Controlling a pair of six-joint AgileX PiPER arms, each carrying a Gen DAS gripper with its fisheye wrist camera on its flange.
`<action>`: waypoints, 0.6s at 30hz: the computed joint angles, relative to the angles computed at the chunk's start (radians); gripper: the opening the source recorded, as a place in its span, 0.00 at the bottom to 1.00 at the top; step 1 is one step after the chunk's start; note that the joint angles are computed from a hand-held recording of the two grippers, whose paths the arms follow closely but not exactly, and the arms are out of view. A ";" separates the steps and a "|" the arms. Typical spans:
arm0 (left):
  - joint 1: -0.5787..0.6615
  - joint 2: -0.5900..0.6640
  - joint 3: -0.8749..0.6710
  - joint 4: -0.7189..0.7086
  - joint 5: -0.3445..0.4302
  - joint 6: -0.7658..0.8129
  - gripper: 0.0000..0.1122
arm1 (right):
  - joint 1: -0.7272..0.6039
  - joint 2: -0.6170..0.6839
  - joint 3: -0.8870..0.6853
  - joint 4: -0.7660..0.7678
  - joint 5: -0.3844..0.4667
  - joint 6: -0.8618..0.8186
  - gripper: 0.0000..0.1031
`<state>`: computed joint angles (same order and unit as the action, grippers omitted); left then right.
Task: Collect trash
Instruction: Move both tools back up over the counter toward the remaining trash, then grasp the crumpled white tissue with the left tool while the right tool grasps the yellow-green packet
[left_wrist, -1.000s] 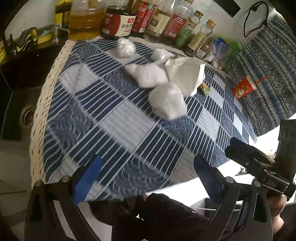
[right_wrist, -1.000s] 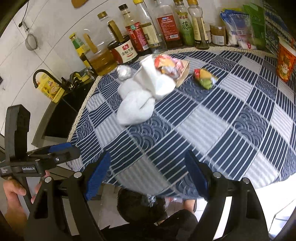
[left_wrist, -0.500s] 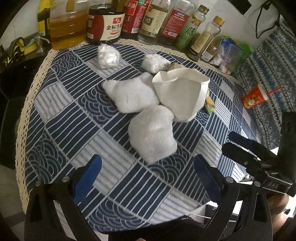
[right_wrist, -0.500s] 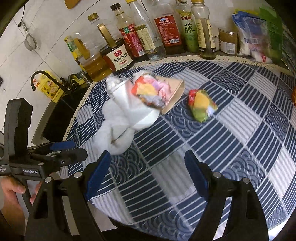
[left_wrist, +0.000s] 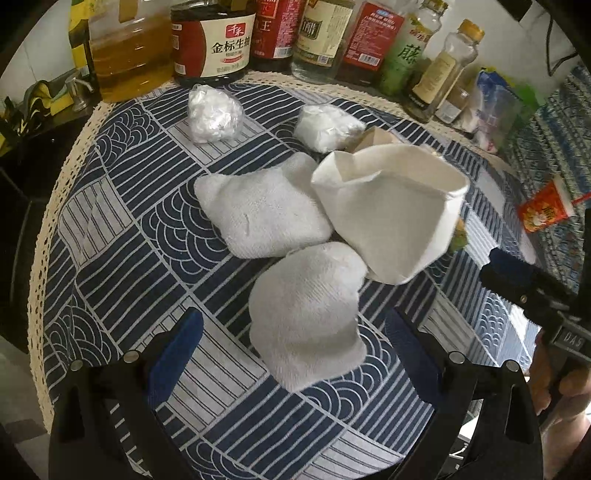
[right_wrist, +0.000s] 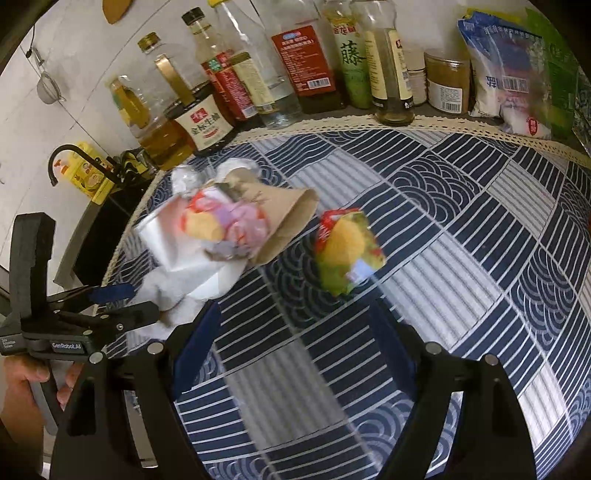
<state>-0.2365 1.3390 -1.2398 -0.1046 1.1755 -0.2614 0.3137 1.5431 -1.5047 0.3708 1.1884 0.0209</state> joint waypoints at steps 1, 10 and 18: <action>-0.005 0.006 -0.002 0.008 -0.002 -0.006 0.85 | -0.009 0.014 -0.009 0.005 0.001 -0.015 0.79; -0.044 0.061 -0.016 0.074 -0.006 -0.069 0.78 | -0.029 0.116 -0.059 -0.010 -0.016 -0.104 0.79; -0.054 0.070 -0.001 0.086 -0.027 -0.085 0.62 | -0.023 0.183 -0.104 -0.031 -0.018 -0.136 0.74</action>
